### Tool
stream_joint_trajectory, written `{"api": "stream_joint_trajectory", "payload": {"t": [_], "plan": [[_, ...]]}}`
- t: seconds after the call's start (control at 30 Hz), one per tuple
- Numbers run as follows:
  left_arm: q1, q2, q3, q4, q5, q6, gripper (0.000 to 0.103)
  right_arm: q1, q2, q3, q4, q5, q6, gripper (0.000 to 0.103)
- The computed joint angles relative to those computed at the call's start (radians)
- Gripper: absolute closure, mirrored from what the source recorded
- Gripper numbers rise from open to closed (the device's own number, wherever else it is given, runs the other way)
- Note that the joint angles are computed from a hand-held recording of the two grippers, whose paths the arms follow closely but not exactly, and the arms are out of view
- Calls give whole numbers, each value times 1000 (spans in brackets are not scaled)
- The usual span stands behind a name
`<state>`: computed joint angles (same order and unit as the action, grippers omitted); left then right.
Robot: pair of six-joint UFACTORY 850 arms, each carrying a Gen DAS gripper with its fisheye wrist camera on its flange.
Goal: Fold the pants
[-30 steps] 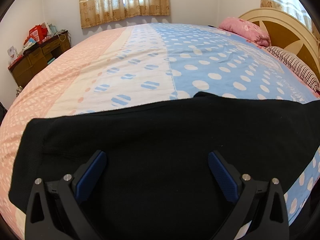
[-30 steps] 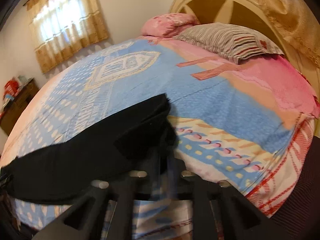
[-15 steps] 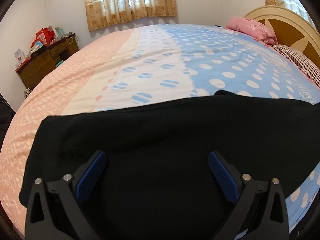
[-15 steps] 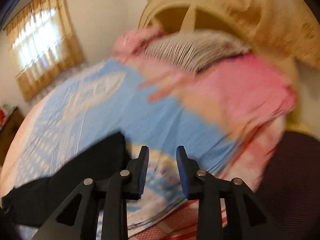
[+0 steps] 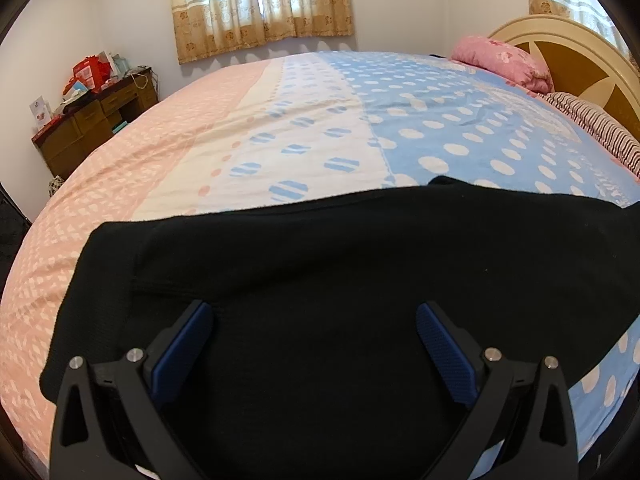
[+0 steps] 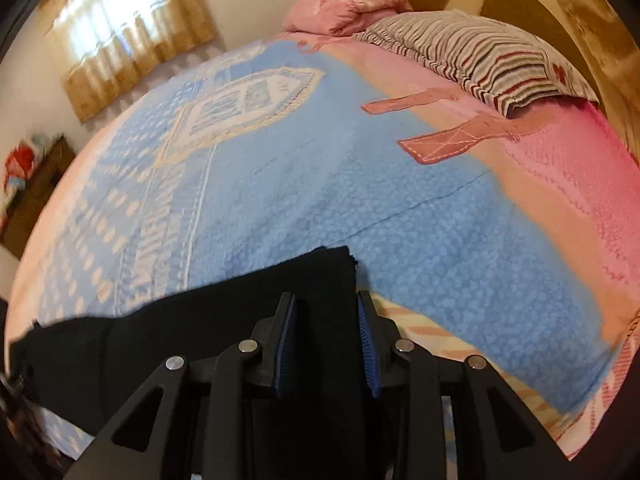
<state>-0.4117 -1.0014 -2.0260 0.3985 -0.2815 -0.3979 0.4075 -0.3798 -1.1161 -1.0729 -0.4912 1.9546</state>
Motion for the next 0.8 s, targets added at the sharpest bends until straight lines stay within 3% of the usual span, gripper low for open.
{"api": "stream_joint_trajectory", "payload": {"t": [0.07,0.2,0.33,0.4,0.5,0.67,0.73,0.8], "plan": [[-2,-4,-5,27,-3,-24,0,-5,21,22,-31,39,43,90],[-7,-11,-22,89,-23,-85,0,14,65,58,-205,-16,237,91],[-5,-7,-9,99,-9,-100,0,4,3,21,-93,-7,101,89],[-4,-6,-7,92,-8,-91,0,3,27,53,-184,12,212,80],[-3,5,6,88,-5,-89,0,9,88,121,-273,17,396,46],[2,37,55,214,30,-234,0,69,200,240,-363,-45,598,46],[4,50,74,299,46,-334,0,86,223,269,-359,-42,637,46],[8,46,68,269,46,-313,0,96,224,279,-385,-21,681,46]]}}
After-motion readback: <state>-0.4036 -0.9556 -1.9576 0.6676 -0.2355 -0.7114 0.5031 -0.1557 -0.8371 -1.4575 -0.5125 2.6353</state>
